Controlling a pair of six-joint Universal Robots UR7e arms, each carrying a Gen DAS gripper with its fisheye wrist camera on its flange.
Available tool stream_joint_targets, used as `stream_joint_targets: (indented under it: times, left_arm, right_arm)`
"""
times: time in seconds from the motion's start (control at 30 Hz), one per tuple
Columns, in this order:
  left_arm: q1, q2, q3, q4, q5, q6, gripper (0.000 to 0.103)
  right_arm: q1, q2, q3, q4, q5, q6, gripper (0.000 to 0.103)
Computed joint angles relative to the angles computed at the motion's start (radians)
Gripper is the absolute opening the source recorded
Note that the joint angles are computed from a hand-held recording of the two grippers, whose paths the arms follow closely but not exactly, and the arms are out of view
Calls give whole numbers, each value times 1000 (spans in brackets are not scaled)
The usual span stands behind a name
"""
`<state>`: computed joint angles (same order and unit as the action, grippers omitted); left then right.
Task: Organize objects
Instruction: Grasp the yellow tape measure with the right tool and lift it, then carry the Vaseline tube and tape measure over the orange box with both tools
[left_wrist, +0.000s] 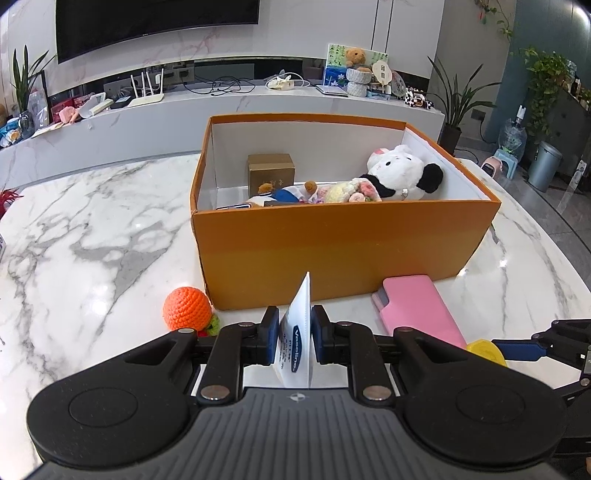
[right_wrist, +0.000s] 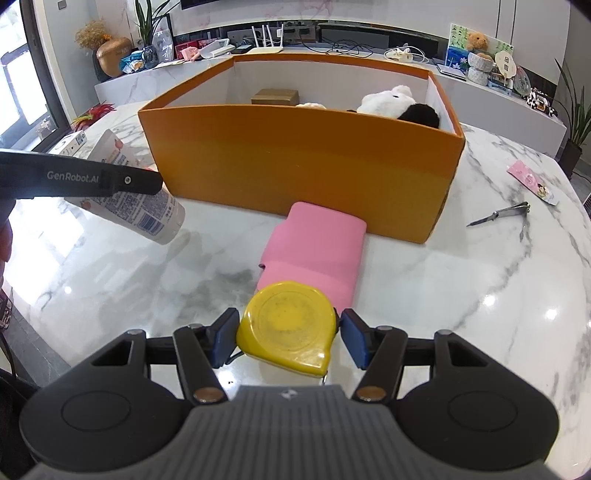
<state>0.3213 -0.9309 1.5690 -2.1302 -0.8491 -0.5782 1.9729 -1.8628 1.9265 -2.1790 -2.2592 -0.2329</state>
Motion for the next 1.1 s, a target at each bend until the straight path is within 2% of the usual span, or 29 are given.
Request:
stream_joint_targets:
  times: [0.83, 0.97, 1.1]
  left_arm:
    - [-36, -9, -23, -15, 42, 7, 21]
    - [-53, -9, -45, -84, 86, 51, 21]
    - [-52, 25, -106, -175, 134, 128, 21]
  right_arm:
    - [44, 15, -31, -15, 20, 5, 62]
    - [72, 24, -64, -56, 44, 2, 62]
    - [107, 76, -125, -136, 40, -20, 62]
